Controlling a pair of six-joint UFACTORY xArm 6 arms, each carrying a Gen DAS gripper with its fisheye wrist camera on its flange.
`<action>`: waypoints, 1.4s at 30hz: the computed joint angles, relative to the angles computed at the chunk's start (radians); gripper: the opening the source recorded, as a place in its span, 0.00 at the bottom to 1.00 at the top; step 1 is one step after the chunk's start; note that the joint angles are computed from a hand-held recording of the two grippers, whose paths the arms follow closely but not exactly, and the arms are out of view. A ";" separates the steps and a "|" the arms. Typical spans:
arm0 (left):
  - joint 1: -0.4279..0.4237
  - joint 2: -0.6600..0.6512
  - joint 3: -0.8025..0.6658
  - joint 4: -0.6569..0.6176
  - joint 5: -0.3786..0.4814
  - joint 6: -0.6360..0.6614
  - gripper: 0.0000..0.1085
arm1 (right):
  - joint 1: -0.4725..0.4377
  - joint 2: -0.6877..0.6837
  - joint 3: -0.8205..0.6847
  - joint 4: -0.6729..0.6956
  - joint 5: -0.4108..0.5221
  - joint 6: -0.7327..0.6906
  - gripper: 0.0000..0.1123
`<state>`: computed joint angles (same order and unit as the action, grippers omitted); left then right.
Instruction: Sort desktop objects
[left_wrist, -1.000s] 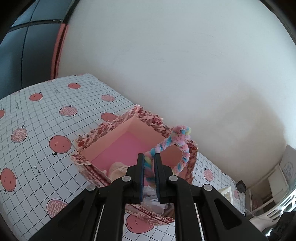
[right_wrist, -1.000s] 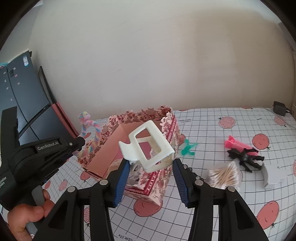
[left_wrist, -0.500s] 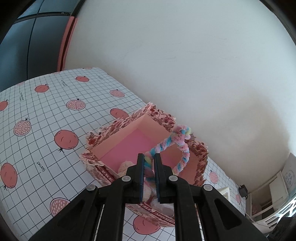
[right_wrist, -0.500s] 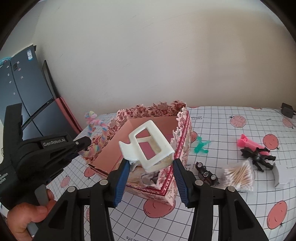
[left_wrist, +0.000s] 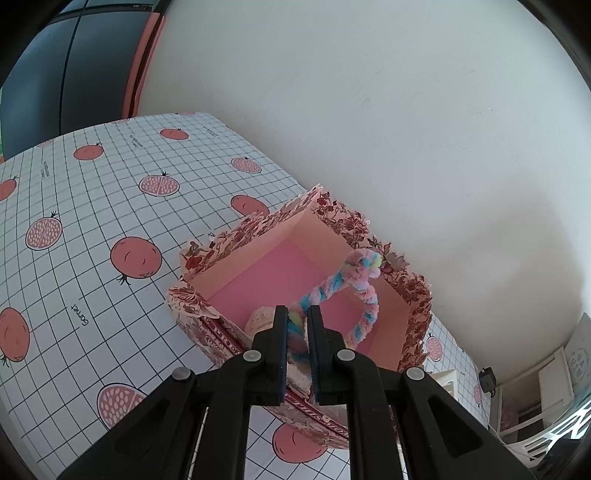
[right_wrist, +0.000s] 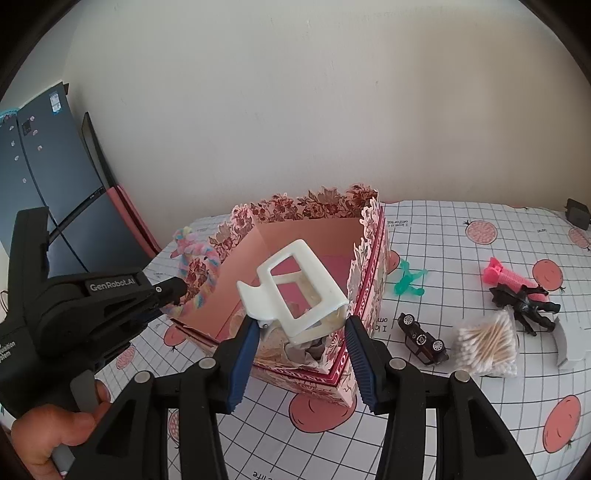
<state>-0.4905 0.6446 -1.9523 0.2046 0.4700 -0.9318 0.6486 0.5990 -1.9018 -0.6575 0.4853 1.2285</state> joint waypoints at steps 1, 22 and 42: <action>0.001 0.000 0.000 -0.002 0.001 0.000 0.09 | 0.000 0.001 -0.001 -0.003 0.000 0.003 0.46; 0.004 0.006 -0.004 -0.044 0.016 0.024 0.10 | 0.005 0.012 -0.020 -0.014 0.003 0.008 0.46; 0.006 0.012 -0.012 -0.067 0.035 0.035 0.10 | 0.008 0.026 -0.040 -0.002 0.019 -0.002 0.46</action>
<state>-0.4843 0.6562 -1.9639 0.1376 0.5048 -0.8963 0.6562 0.6252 -1.9423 -0.6592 0.5047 1.2269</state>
